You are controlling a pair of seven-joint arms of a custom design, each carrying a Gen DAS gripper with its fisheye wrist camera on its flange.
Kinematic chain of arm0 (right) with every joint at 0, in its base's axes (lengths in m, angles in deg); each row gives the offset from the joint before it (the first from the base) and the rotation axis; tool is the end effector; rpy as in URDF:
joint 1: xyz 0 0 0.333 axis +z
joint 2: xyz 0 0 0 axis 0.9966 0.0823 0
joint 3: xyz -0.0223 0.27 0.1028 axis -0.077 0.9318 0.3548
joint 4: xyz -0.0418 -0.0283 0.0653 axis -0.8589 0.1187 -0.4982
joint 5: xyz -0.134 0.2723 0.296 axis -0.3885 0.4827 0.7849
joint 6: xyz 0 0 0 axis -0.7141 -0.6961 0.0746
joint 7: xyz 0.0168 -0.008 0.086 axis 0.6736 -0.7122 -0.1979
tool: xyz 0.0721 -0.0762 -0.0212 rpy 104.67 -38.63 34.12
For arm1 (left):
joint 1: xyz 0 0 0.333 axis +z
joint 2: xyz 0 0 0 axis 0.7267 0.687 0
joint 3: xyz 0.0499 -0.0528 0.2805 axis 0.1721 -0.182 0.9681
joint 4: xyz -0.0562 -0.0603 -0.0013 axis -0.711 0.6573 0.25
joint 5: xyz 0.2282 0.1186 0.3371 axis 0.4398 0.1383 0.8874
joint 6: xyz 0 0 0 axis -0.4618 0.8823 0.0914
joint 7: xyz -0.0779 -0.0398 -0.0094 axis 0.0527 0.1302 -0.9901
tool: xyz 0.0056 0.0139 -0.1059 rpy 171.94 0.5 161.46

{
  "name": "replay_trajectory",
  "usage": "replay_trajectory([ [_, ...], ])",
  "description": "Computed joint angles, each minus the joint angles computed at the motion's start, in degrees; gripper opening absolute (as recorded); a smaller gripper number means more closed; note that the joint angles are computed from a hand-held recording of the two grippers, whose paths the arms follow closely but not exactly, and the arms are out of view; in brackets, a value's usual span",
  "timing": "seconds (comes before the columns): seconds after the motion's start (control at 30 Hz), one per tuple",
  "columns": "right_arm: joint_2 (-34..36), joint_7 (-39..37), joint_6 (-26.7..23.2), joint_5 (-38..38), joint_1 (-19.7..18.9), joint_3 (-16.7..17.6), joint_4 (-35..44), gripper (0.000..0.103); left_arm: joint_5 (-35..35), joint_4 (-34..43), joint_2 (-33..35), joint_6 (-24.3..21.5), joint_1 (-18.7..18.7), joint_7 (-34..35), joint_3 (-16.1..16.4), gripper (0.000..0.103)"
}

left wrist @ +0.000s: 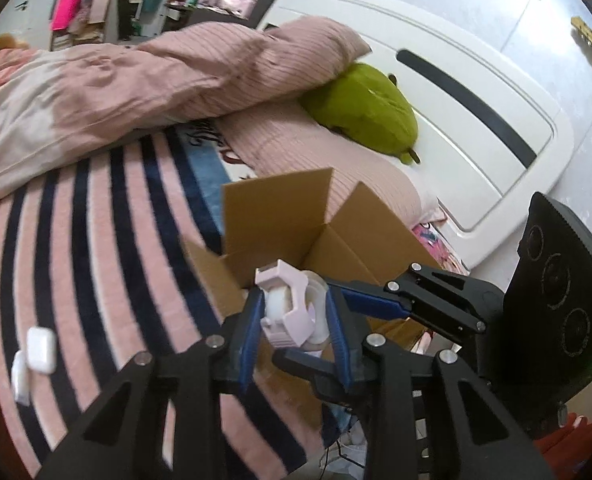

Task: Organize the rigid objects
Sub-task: 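Carry the tape roll into the cardboard box and open the right gripper, then grasp the white earbuds case with the right gripper and lift it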

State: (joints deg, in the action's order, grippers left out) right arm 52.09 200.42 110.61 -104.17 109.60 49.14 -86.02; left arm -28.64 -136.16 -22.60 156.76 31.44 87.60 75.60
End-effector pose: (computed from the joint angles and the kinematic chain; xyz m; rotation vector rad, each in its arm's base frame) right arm 0.3951 0.3841 0.5351 -1.7677 1.4954 -0.7152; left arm 0.5136 -0.2884 0.5561 0.9704 -2.5300 1.1797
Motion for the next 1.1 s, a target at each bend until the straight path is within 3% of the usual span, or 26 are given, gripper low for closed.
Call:
replay_trajectory([
  [0.33, -5.1, -3.4, -2.2, 6.4, -0.5, -1.8, -5.3, 0.039, 4.0, 5.2, 5.1, 0.0, -1.6, -2.5, -2.6, 0.029],
  [0.43, -5.9, -2.6, -3.9, 6.8, -1.2, -1.1, -5.9, 0.046, 3.9, 5.1, 4.9, 1.0, -1.5, -2.6, -2.7, 0.050],
  [0.5, -6.5, -1.9, -4.3, 6.8, -1.5, -0.8, -6.3, 0.065, 3.6, 4.1, 3.7, 2.0, -1.3, -2.0, -2.4, 0.065],
  [0.67, -7.0, -2.0, -5.0, 7.3, -1.5, -0.5, -6.3, 0.065, 3.2, 0.3, -0.5, 5.3, -0.7, -1.2, -1.1, 0.082],
  [1.1, 0.2, -1.3, -7.3, 4.8, 0.0, 1.0, 2.2, 0.066, 2.7, -10.4, -10.1, 11.6, 2.3, 1.6, 5.2, 0.082],
])
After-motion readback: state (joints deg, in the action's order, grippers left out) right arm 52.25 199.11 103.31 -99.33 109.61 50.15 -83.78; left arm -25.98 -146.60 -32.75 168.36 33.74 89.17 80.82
